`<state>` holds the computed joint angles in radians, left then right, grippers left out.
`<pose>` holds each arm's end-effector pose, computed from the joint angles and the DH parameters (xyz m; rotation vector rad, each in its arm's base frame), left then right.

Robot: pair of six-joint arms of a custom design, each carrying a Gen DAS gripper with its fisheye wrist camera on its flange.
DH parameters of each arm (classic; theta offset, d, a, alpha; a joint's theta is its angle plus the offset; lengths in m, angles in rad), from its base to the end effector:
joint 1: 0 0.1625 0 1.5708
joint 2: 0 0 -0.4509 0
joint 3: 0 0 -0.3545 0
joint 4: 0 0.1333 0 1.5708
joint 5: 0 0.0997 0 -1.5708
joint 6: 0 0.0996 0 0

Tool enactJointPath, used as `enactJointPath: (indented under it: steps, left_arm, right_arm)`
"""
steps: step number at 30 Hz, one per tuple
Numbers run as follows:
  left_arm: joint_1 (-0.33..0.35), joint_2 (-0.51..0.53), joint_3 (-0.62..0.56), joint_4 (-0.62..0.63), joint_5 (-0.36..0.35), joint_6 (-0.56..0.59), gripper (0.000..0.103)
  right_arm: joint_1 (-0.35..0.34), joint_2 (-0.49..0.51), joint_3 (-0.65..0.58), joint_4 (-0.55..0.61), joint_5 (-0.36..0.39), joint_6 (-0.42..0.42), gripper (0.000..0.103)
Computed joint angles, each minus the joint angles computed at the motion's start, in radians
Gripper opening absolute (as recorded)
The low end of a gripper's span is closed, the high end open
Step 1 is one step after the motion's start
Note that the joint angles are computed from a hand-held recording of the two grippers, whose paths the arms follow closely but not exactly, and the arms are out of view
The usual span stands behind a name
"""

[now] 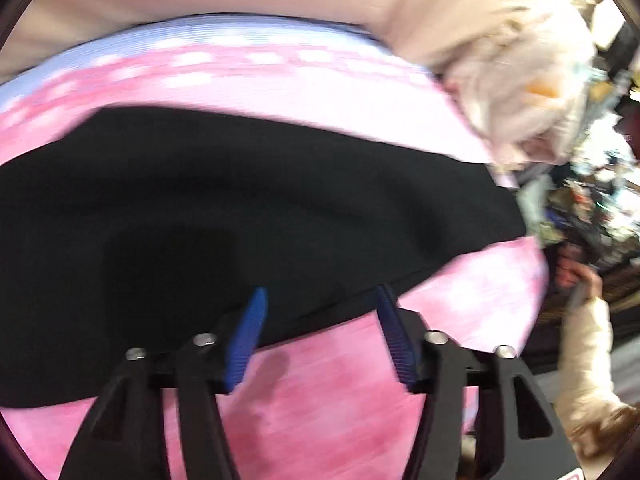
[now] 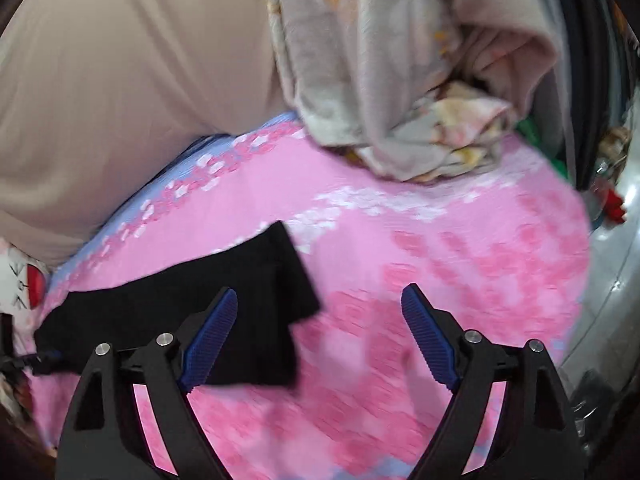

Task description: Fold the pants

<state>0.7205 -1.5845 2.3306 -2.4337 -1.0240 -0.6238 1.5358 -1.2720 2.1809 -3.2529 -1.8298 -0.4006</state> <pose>-0.1507 -0.3786 0.2999 0.2653 2.7310 -0.6358 0.0906 -0.4927 0.3145 0.3333 -2.5527 0.9494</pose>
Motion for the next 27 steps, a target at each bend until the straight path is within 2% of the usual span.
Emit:
enactJointPath:
  steps: [2,3,4,5,6,7,8,10,11,12,13,14,16,17,18,20,21,22,23,24,27]
  left_arm:
    - [-0.009,0.145,-0.035,-0.12,-0.035,0.095,0.057]
    - [-0.023,0.189,-0.045,-0.158,-0.023,0.131,0.057]
    - [-0.04,0.243,-0.057,-0.198,0.007,0.176,0.062]
    - [-0.059,0.308,-0.085,-0.2,0.067,0.218,0.067]
    - [-0.065,0.343,-0.102,-0.191,0.103,0.231,0.077]
    - [-0.065,0.391,-0.133,-0.157,0.154,0.235,0.077]
    - [-0.065,0.433,-0.167,-0.097,0.21,0.228,0.077]
    - [-0.076,0.48,-0.186,-0.084,0.275,0.259,0.077]
    - [-0.079,0.491,-0.183,-0.091,0.308,0.265,0.077]
    - [-0.082,0.5,-0.177,-0.117,0.321,0.28,0.077]
    - [-0.078,0.494,-0.172,-0.131,0.301,0.292,0.077]
    - [-0.072,0.494,-0.17,-0.136,0.277,0.289,0.077]
    - [-0.057,0.494,-0.161,-0.124,0.24,0.276,0.077]
    - [-0.058,0.489,-0.153,-0.115,0.241,0.267,0.077]
    - [-0.057,0.483,-0.142,-0.107,0.246,0.255,0.077]
    - [-0.061,0.462,-0.119,-0.121,0.253,0.248,0.077]
    - [-0.059,0.444,-0.112,-0.117,0.248,0.229,0.077]
    - [-0.055,0.44,-0.113,-0.116,0.243,0.221,0.077]
    - [-0.048,0.431,-0.112,-0.107,0.24,0.203,0.077]
    - [-0.051,0.437,-0.11,-0.109,0.246,0.188,0.077]
    - [-0.056,0.473,-0.101,-0.14,0.301,0.209,0.08]
  right_arm:
    - [0.034,0.087,-0.077,0.049,-0.105,-0.017,0.083]
    - [0.041,0.104,-0.099,0.084,-0.129,-0.024,0.073]
    - [0.058,0.14,-0.136,0.143,-0.155,-0.046,0.058]
    - [0.077,0.162,-0.151,0.16,-0.195,-0.061,0.025]
    - [0.109,0.189,-0.168,0.135,-0.243,-0.108,0.017]
    - [0.125,0.191,-0.161,0.09,-0.249,-0.148,0.013]
    - [0.154,0.177,-0.151,0.019,-0.214,-0.199,0.009]
    - [0.177,0.138,-0.125,-0.128,-0.092,-0.258,0.009]
    - [0.193,0.132,-0.122,-0.217,-0.076,-0.282,0.008]
    - [0.194,0.141,-0.139,-0.264,-0.101,-0.335,0.006]
    - [0.182,0.169,-0.171,-0.269,-0.168,-0.362,0.009]
    - [0.156,0.192,-0.195,-0.232,-0.204,-0.347,0.016]
    - [0.084,0.218,-0.226,-0.096,-0.28,-0.244,0.016]
    - [0.069,0.215,-0.221,-0.082,-0.291,-0.224,0.016]
    - [0.052,0.204,-0.197,-0.107,-0.259,-0.211,0.016]
    - [0.025,0.148,-0.152,-0.041,-0.115,-0.12,0.017]
    - [0.02,0.13,-0.146,0.018,-0.056,-0.093,0.024]
    - [0.02,0.125,-0.149,0.051,-0.032,-0.085,0.036]
    - [0.03,0.14,-0.162,0.069,-0.027,-0.077,0.07]
    - [0.036,0.157,-0.176,0.076,-0.022,-0.077,0.086]
    - [0.042,0.214,-0.242,0.115,0.01,-0.08,0.083]
